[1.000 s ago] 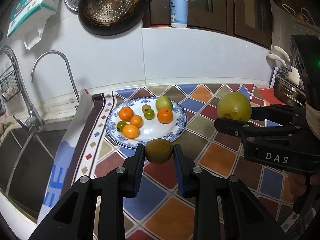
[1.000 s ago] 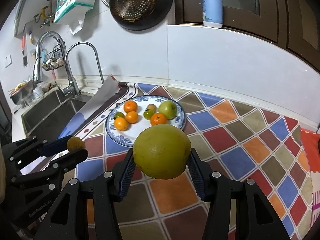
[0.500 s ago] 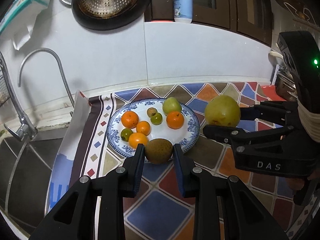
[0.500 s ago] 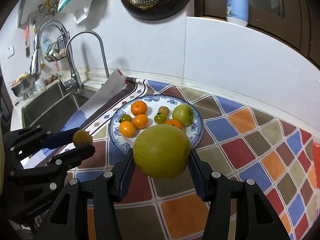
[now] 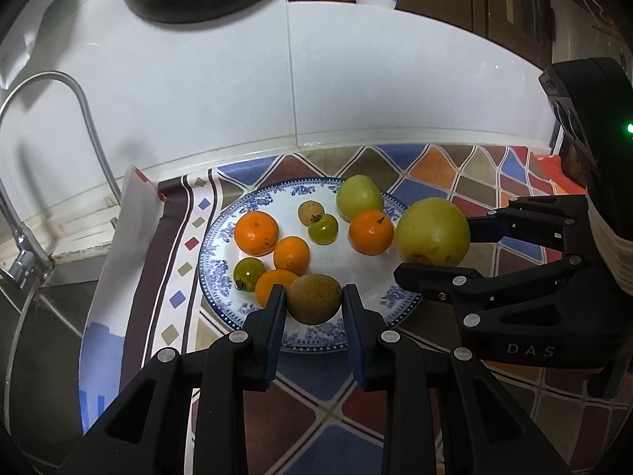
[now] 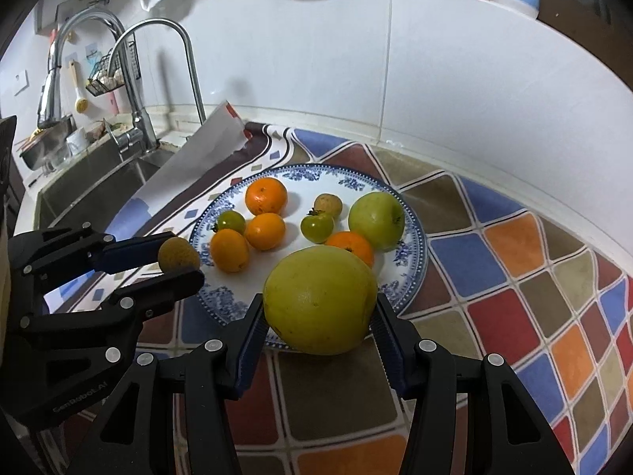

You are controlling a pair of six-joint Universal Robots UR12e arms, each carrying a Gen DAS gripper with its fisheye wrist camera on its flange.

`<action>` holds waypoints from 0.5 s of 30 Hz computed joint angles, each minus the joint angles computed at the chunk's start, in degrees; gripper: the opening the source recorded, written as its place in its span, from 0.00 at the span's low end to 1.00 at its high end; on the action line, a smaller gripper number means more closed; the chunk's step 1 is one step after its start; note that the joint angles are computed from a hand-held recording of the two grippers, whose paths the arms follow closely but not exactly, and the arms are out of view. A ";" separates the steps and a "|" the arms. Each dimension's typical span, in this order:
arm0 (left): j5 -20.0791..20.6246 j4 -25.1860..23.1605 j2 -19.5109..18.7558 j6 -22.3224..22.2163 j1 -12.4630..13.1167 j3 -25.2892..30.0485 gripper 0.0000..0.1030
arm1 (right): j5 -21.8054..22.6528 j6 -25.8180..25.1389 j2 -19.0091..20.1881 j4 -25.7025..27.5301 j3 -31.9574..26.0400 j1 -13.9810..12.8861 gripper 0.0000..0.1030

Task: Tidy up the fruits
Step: 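Carry the pomelo and brown fruit over the plate with both tools, then open both tools to release the fruits onto the plate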

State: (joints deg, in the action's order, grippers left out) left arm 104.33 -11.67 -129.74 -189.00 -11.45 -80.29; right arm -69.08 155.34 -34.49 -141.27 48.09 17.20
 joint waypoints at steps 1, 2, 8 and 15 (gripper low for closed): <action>-0.16 -0.35 -0.20 0.05 0.09 0.28 0.28 | 0.00 -0.05 0.43 0.58 -0.65 0.05 0.51; -0.20 -0.63 -0.34 0.02 0.15 0.51 0.28 | 0.02 -0.13 0.67 0.96 -1.05 0.07 0.51; -0.71 -2.42 -1.08 0.15 0.38 1.66 0.28 | -0.09 -0.20 2.23 2.94 -3.43 0.11 0.51; -0.18 -2.41 -1.31 0.25 0.38 2.14 0.28 | -0.32 -0.06 3.19 4.01 -4.86 0.08 0.51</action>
